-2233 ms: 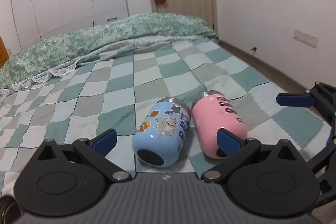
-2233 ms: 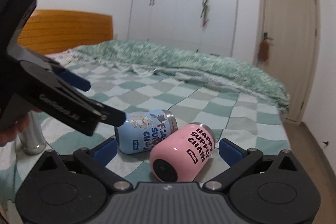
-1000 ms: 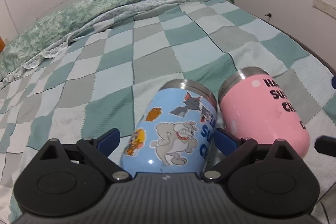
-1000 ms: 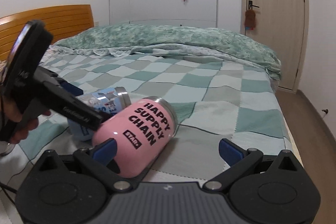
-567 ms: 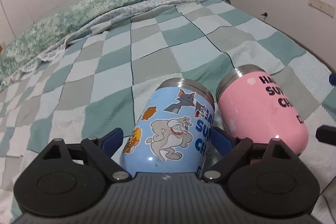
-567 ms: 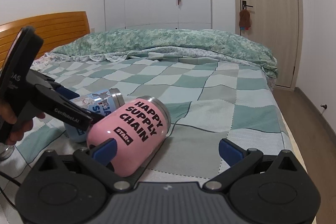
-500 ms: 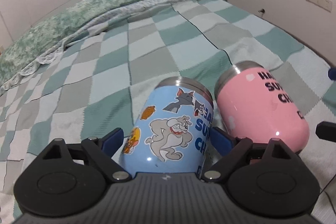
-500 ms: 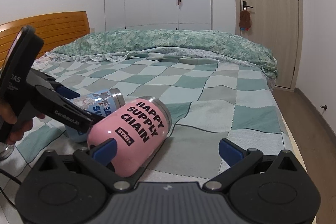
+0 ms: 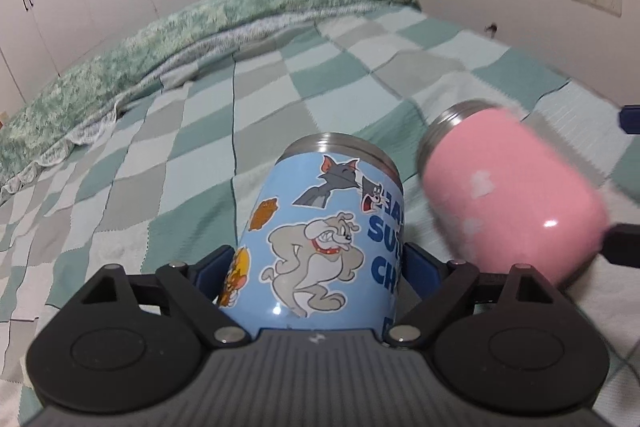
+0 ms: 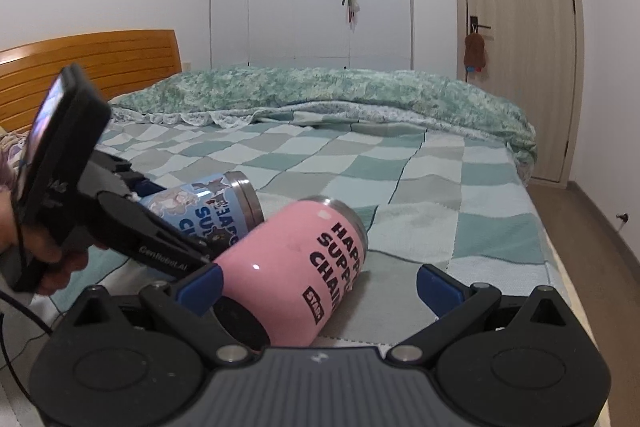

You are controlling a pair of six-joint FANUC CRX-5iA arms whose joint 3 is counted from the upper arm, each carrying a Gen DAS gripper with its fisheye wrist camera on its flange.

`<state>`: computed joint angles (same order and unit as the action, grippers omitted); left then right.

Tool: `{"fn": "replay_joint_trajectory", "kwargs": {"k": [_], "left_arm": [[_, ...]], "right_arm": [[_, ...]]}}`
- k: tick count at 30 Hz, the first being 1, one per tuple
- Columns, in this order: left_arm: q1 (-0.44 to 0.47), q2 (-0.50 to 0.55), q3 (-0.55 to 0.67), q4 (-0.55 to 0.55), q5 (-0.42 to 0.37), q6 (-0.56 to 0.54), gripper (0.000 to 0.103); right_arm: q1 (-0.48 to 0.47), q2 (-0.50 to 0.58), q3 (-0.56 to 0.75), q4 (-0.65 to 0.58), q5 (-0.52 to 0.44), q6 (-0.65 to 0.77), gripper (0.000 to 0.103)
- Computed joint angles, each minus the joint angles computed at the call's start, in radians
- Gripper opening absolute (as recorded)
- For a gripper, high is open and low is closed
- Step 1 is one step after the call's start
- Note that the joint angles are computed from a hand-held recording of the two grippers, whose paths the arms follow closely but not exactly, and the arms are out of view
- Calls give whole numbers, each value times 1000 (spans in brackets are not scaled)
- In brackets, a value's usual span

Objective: Flip cup upright

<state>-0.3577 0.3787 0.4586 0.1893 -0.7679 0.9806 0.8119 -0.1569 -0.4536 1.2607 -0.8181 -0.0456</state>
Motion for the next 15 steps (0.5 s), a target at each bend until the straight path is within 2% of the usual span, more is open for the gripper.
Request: {"fn": "replay_joint_trajectory", "kwargs": {"k": [4,9,15], "left_arm": [[5,-74,-88,36,49,-23,90],[32,-177,-185,91,33,-47,90],[83,-334,-299,146,-32,-62,90]], "right_arm": [[42,-12,13,-2,-43,-32,103],[134,-29,32,4,-132,-61,103],[280,-35,70,13,-263,-97,103]]}}
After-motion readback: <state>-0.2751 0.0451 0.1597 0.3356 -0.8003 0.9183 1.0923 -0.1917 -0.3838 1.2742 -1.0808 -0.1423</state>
